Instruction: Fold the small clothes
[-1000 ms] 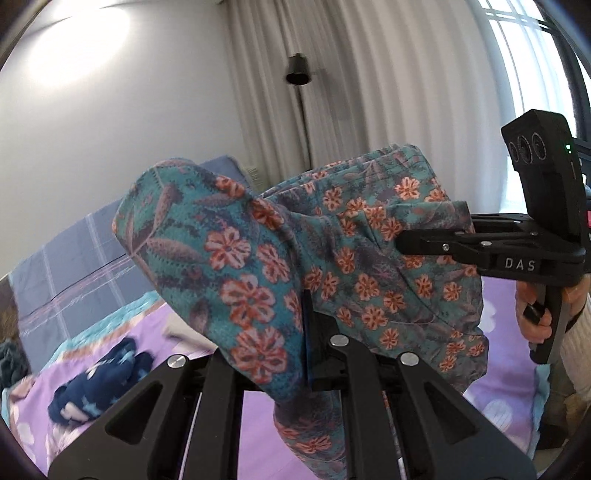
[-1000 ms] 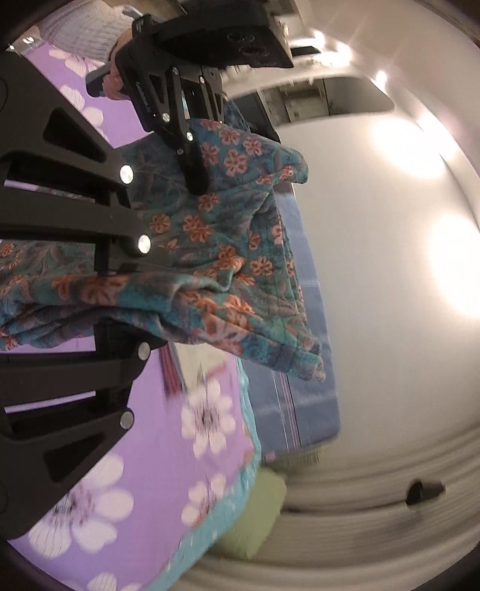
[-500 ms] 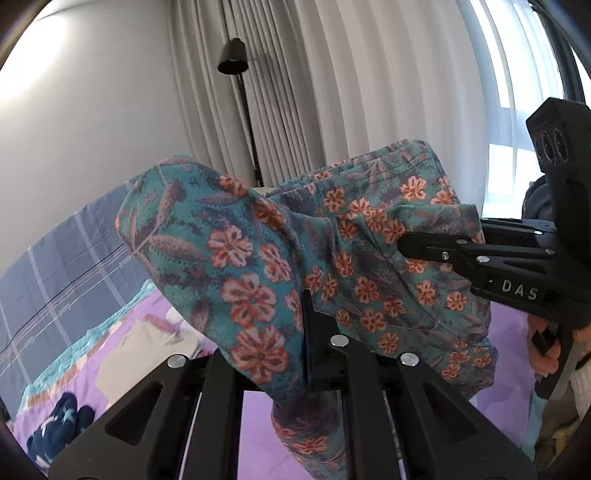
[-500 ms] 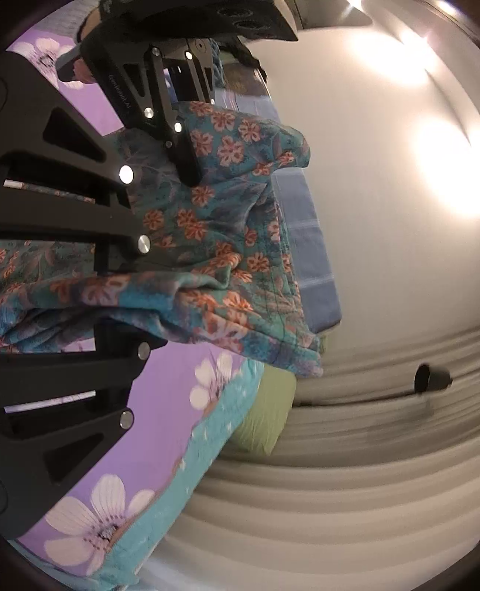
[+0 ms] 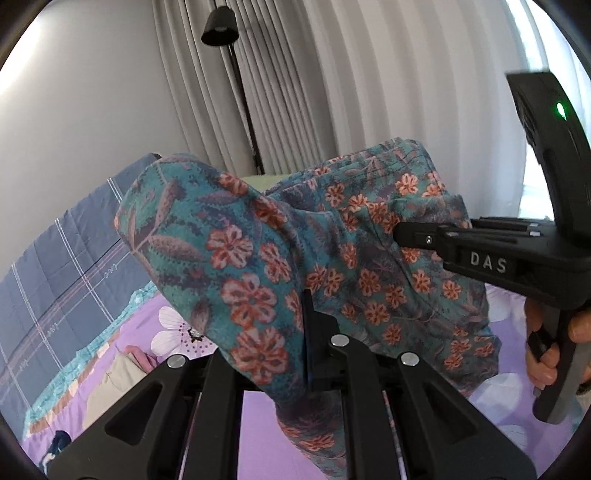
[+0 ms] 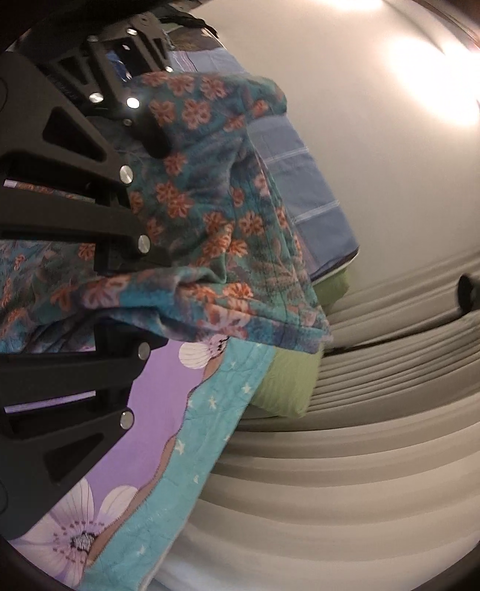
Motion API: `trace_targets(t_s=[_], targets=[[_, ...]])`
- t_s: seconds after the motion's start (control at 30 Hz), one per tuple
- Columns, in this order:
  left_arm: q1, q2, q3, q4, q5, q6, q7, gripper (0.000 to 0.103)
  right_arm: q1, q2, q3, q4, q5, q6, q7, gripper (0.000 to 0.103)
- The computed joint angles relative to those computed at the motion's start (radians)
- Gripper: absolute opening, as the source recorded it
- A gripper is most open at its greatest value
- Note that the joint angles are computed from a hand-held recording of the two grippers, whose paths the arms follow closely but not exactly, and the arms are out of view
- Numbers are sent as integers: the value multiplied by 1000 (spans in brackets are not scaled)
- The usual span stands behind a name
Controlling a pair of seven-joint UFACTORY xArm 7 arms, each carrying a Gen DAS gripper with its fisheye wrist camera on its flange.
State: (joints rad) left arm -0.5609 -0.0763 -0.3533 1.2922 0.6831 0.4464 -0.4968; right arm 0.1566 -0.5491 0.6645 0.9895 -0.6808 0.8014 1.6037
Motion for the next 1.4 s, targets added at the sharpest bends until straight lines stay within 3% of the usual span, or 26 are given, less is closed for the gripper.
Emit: trace_targets(t_s=[0.1,0.2,0.27,0.33,0.37,0.4,0.43,0.47,0.5,0.53,0.57,0.7,0.73,0.83,0.87,0.93,0.97,1.03,1.1,1.2,1.23,1.4], targets=[[-10,85,-1,68,112,44,-47,10,31,92,-37,30,-61,40,37,15],[-51,153,37,121,201,73,-77,12,-28,149,-3,62,-61,61,19,15],[-79,179,69,132,266,67,-118,15,23,208,-40,87,-112,107,43,15],[-101,190,99,122,339,70,-183,26,59,247,-55,109,-138,145,68,15],[-119,184,106,106,386,90,-234,31,130,270,-113,112,-166,157,92,15],[-127,181,113,89,432,107,-284,45,179,291,-150,118,-184,176,105,16],[-134,174,119,62,496,131,-351,63,194,329,-145,149,-191,237,103,24],[-131,166,114,36,562,163,-411,70,168,385,-99,195,-188,339,85,54],[-161,152,151,0,594,165,-444,73,99,435,-12,228,-151,444,47,68],[-149,137,153,-36,585,140,-441,73,58,467,50,246,-122,507,23,67],[-95,125,116,-77,533,108,-410,73,55,487,70,248,-105,528,19,61],[-52,100,94,-179,347,26,-263,73,120,450,2,104,-1,387,52,61],[-53,96,84,-208,341,16,-259,73,135,431,-3,69,-24,363,97,62],[-47,93,82,-235,462,16,-385,72,61,351,44,5,52,285,143,73],[-44,82,79,-246,442,12,-383,72,54,324,41,-24,71,249,156,73],[-30,60,78,-259,331,-11,-315,72,161,313,-61,-43,52,253,177,73],[-24,41,75,-273,300,-22,-294,72,224,323,-99,-27,35,301,195,73],[-11,6,64,-291,251,-38,-254,73,293,333,-105,11,10,398,201,73],[5,-43,53,-338,216,-84,-256,73,441,336,-190,36,-23,466,212,73],[16,-158,45,-431,108,-175,-247,79,508,311,-146,71,-28,554,251,73],[4,-203,49,-464,61,-191,-223,83,574,312,-153,91,-50,603,288,74],[-56,-418,52,-598,-102,-224,-143,93,683,367,-44,216,-114,826,386,78]])
